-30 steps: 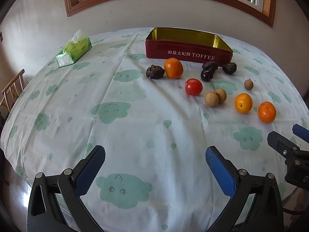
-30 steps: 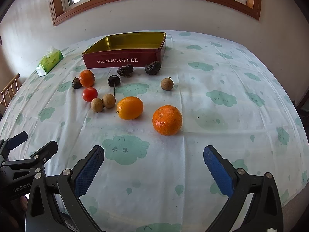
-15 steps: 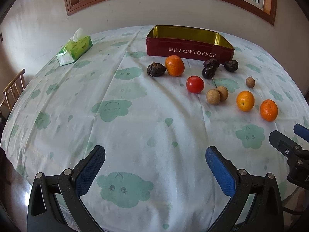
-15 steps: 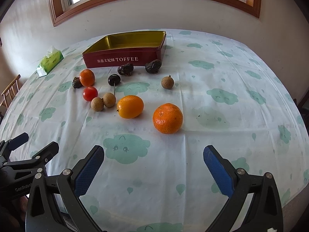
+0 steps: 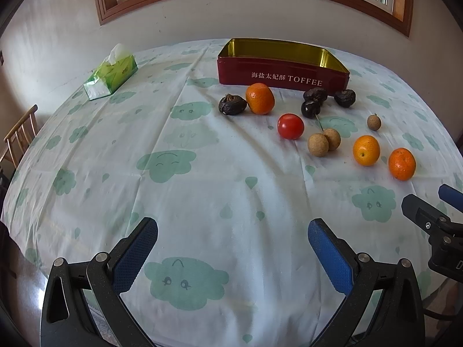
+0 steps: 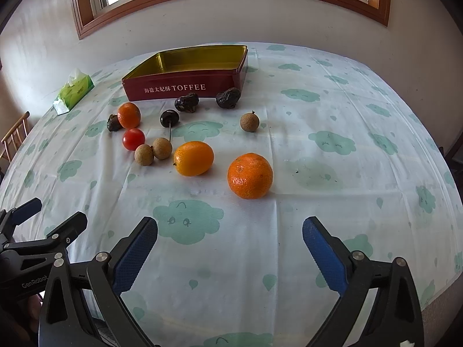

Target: Organize fruits

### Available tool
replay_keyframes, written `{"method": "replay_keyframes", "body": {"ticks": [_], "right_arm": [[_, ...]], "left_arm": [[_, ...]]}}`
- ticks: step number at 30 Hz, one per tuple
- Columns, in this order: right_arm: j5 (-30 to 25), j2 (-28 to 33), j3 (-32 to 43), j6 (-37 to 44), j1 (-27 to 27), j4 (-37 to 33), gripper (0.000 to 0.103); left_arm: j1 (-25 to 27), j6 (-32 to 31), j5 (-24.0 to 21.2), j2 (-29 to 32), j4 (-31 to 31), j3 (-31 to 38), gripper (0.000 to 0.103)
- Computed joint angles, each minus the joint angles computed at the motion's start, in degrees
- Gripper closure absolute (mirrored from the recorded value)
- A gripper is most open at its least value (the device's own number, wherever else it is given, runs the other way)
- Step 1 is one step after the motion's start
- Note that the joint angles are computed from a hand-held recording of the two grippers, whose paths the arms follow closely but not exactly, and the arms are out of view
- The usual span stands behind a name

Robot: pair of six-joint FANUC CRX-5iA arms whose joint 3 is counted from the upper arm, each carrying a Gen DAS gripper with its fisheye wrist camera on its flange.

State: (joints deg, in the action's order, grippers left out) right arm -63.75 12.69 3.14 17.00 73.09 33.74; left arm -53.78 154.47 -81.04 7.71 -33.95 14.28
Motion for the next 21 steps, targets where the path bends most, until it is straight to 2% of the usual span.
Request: {"method": "replay_keyframes", "body": {"ticks": [8,21], "right_arm": [[0.02,0.02,0.02,-0.02,0.06,0.03,0.005],[0.03,0.44,0.75,0.51,-0.43,-1.31,0.018]], "left_arm": [[0.02,-0.03,0.06,0.00,0.07,0.00,0.000],[0.00,0.46,0.70,-0.06,0.29,-0.28,0.002]]}}
